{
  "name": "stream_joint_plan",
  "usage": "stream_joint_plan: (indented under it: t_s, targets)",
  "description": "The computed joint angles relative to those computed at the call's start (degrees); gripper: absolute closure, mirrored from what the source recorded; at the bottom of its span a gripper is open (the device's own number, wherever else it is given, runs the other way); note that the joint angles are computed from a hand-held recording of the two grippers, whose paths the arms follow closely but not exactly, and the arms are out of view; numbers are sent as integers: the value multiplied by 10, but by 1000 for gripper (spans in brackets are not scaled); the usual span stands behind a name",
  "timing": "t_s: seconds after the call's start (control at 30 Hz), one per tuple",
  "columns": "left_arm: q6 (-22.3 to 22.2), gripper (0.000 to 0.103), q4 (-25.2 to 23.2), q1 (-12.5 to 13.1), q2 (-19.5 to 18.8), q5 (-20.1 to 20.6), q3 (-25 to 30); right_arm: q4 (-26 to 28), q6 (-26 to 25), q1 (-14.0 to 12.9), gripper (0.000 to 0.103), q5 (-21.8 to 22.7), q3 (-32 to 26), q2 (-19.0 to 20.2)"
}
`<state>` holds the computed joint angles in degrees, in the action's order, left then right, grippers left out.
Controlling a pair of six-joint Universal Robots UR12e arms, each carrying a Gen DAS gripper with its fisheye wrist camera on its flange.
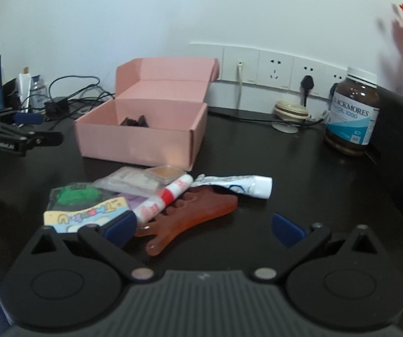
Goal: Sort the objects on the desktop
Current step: 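Withdraw the left tool back from the pink box, then move the right tool toward the clear case with the gold card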
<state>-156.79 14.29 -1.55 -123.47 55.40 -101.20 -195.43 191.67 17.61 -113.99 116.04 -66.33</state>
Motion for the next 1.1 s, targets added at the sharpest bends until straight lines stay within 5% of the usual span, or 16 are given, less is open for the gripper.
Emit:
stream_joint_plan:
  t_s: [0.43, 0.67, 1.1]
  targets:
    - [2, 0, -7, 0, 1, -2, 0, -6, -47, 14, 1, -36, -6, 7]
    - [4, 0, -10, 0, 1, -2, 1, 1, -30, 14, 1, -47, -6, 2]
    - [13, 0, -9, 0, 1, -3, 0, 17, -44, 7, 1, -6, 5, -11]
